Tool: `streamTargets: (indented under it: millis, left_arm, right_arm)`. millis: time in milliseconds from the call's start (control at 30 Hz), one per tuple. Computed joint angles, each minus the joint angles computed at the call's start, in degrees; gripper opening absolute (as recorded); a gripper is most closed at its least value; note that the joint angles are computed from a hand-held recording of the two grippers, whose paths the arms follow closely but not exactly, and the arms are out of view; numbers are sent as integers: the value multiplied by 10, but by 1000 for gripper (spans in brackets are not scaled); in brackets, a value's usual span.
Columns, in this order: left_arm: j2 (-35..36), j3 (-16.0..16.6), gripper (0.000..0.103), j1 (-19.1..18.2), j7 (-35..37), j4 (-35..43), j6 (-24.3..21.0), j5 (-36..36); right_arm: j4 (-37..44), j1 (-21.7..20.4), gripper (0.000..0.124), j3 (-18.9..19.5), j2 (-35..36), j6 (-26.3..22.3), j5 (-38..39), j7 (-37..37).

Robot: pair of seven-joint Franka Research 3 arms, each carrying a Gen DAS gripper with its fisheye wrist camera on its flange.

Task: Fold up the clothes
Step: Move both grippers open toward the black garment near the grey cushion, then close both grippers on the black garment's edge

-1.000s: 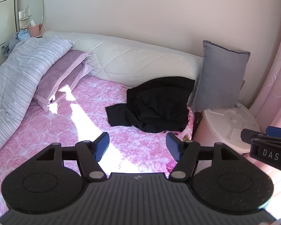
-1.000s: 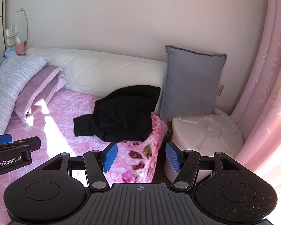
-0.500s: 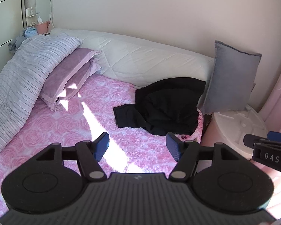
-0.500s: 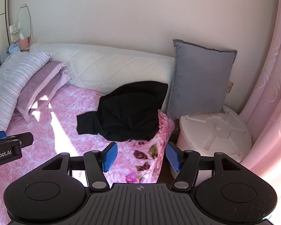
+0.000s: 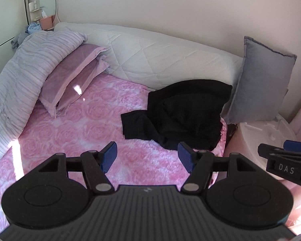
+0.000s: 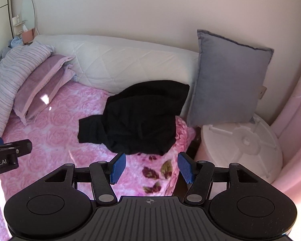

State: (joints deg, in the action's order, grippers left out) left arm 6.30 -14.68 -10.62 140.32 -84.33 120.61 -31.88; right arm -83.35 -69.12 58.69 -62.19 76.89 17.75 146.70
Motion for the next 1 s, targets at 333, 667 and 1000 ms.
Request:
streamTargets:
  millis: [333,667,1000]
  left_arm:
    - [60,-31,63,-54,-88,57,31,100]
    - [171,-51,63,-110,-171,184,-29,197]
    - [316,-44,63,-193,-248,356,-86,280]
  right_arm:
    - [-136,83,61,-26,36,91,-50,2]
    - [-268,186,61,-77,84,178,-101,40]
    - [-394,288,61,-156,132,264,-134,76]
